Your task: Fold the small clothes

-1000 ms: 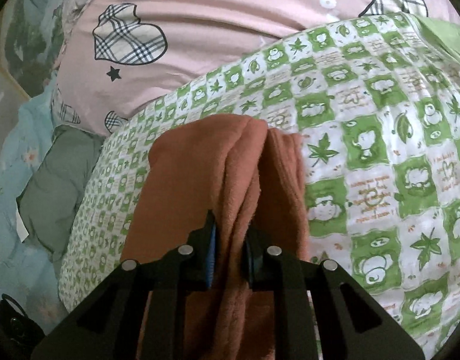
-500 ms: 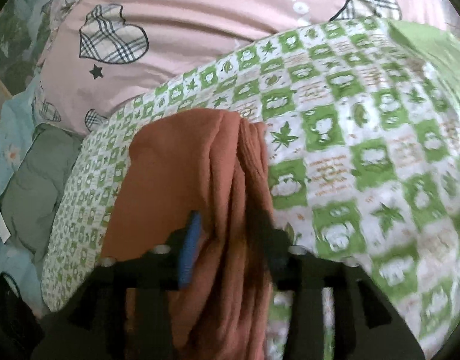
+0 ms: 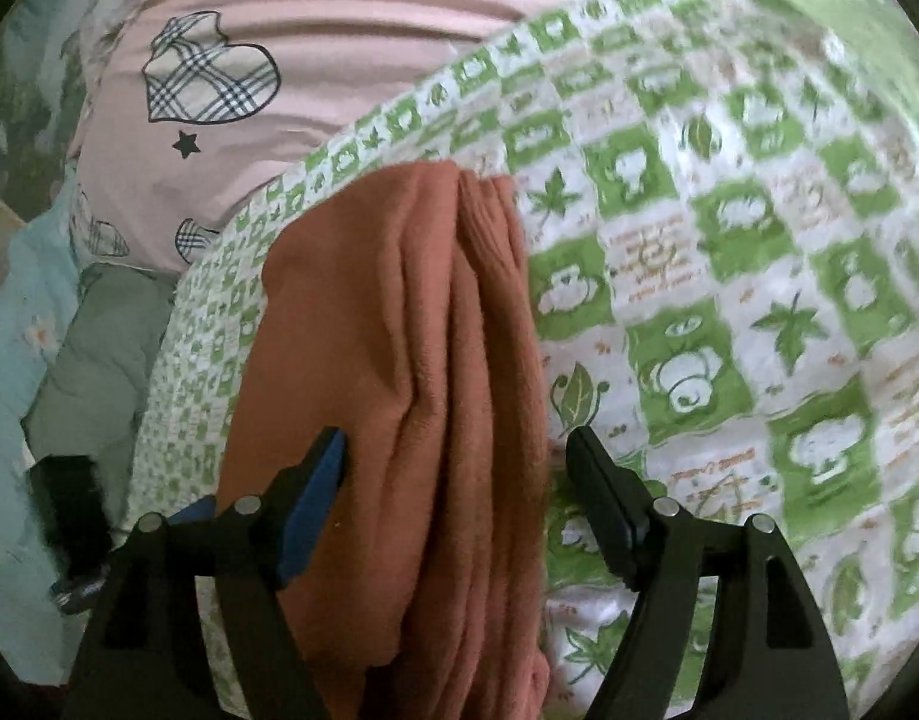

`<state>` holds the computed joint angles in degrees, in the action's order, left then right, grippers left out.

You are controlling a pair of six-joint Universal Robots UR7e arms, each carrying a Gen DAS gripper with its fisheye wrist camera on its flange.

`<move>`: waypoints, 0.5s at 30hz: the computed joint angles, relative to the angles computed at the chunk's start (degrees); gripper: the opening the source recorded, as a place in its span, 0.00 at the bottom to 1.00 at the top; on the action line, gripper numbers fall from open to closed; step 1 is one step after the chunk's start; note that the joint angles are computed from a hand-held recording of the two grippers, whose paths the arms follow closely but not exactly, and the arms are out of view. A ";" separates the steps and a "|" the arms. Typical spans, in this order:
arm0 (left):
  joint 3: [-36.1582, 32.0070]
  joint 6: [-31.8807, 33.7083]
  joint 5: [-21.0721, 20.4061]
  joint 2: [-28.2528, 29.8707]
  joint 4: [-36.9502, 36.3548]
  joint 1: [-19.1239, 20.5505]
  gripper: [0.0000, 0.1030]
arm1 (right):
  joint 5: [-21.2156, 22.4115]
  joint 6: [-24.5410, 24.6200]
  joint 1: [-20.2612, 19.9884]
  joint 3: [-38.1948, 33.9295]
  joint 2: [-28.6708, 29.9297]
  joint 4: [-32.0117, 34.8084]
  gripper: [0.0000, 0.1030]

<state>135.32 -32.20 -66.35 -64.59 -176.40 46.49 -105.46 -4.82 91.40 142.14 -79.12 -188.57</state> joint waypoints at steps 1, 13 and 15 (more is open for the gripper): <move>-1.19 -0.02 -2.02 0.94 0.18 1.89 0.79 | 0.77 0.19 -0.64 -0.11 0.03 0.67 0.73; -4.55 5.27 -6.79 4.96 -3.55 3.22 0.25 | 3.64 1.28 0.10 0.15 2.51 -1.56 0.29; -1.69 4.69 -5.44 1.72 -4.53 1.44 0.24 | 4.60 1.53 1.27 0.72 2.69 -3.36 0.26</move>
<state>133.63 -27.52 -71.78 -62.87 -180.93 47.93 -100.86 -3.29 92.66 142.86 -76.43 -191.93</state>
